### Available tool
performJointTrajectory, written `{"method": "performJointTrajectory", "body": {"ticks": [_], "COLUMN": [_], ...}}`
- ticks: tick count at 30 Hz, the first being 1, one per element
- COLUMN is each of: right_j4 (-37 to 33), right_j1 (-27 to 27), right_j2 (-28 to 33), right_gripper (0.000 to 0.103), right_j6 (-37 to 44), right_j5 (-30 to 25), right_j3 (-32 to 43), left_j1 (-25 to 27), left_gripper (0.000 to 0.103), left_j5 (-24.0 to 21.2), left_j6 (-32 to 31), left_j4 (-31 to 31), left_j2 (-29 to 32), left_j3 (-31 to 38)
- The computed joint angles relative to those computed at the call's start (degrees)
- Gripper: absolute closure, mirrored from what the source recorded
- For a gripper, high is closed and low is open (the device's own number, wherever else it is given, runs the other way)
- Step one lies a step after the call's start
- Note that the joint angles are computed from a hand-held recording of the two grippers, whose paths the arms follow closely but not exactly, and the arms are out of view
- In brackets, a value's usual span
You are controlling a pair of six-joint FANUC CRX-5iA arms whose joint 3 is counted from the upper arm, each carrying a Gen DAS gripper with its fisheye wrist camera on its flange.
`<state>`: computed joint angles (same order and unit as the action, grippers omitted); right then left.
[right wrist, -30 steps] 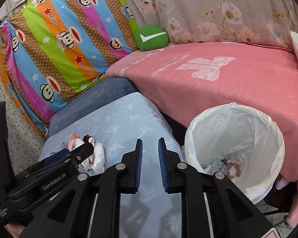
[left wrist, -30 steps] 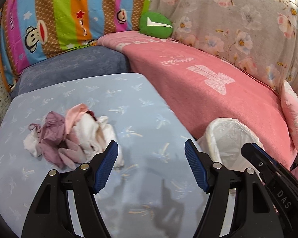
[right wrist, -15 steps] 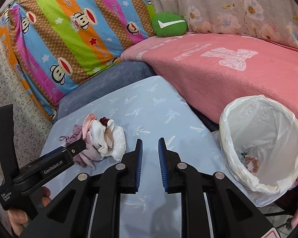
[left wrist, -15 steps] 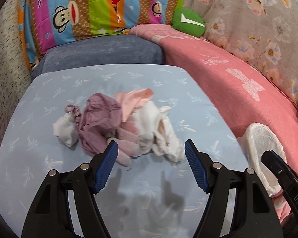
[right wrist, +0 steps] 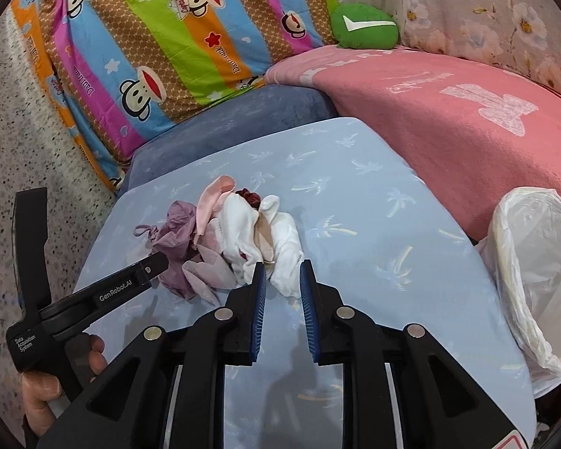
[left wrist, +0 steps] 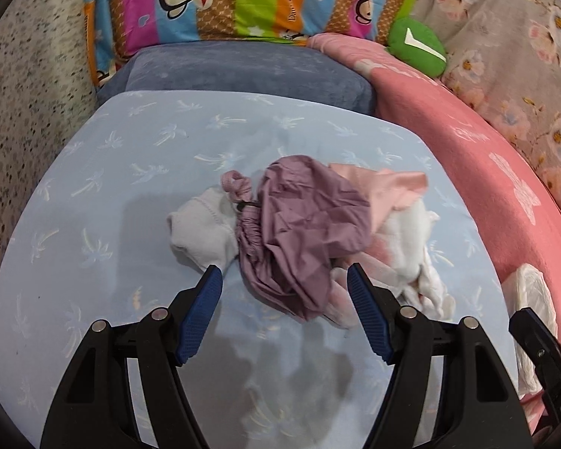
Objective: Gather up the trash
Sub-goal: 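Grasp the mauve cloth with the left tool while the right grasps the pink cloth, then lift both held cloths off the table and carry them toward the bin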
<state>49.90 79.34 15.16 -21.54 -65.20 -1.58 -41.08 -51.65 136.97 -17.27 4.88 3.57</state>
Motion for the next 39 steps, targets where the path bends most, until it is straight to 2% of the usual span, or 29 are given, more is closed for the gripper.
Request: {"method": "performJointTrajectory", "body": {"ticks": [5,9,11,12,13,15,16,17,20,24,29,30,33,39], "right_j4": [-0.8,-0.9,-0.8,-0.8,-0.9,-1.3,-1.5,-1.8,-2.3,-2.5,-4.2,-4.8,-5.4,-0.9], "right_j1": [-1.7,-3.3,-4.2,-4.5,-5.0,-5.9,-6.2,-6.6,-7.8,-9.6,-11.3,-11.4,-11.5,-10.9], "right_j2": [2.3,3.9,4.8,5.3,5.8,6.8,7.0,7.4,9.2,11.1,13.6,14.0,13.8,11.5], "right_gripper": [0.081,0.08,0.08,0.08,0.08,0.078,0.077,0.077,0.076,0.066,0.066,0.068,0.097,0.1], "right_j6": [2.7,4.4,5.4,5.8,6.4,7.8,8.3,8.8,11.1,12.3,14.2,14.7,15.0,10.5], "right_j5": [3.3,5.5,6.5,6.5,6.5,7.2,7.4,7.6,7.7,8.9,9.9,9.7,10.2,11.6], "right_j3": [2.5,4.4,5.6,6.2,7.0,8.3,8.8,9.4,12.1,14.7,18.1,18.7,18.6,14.8], "left_j1": [1.7,3.2,3.4,3.7,4.3,5.0,5.5,6.1,7.1,7.6,7.8,7.8,7.8,6.7], "left_gripper": [0.038,0.043,0.05,0.058,0.07,0.085,0.092,0.095,0.098,0.098,0.098,0.098,0.098,0.098], "left_j5": [2.1,4.9,5.3,5.6,6.4,7.3,7.9,8.9,10.9,12.1,12.4,12.3,12.3,11.7], "left_j6": [-2.5,-7.4,-8.6,-9.3,-10.7,-12.7,-13.6,-14.9,-16.8,-17.6,-18.2,-18.2,-18.4,-17.2], "left_j4": [2.2,6.8,7.4,8.1,9.6,11.6,12.6,14.3,16.7,17.1,17.0,16.9,17.1,15.1], "left_j2": [0.1,0.6,1.0,1.1,1.1,1.0,0.8,0.5,-0.9,-1.8,-1.6,-1.4,-1.4,-1.6], "left_j3": [-1.0,-2.2,-2.1,-2.3,-2.8,-3.5,-4.0,-5.0,-7.0,-7.7,-7.3,-7.2,-7.1,-5.7]}}
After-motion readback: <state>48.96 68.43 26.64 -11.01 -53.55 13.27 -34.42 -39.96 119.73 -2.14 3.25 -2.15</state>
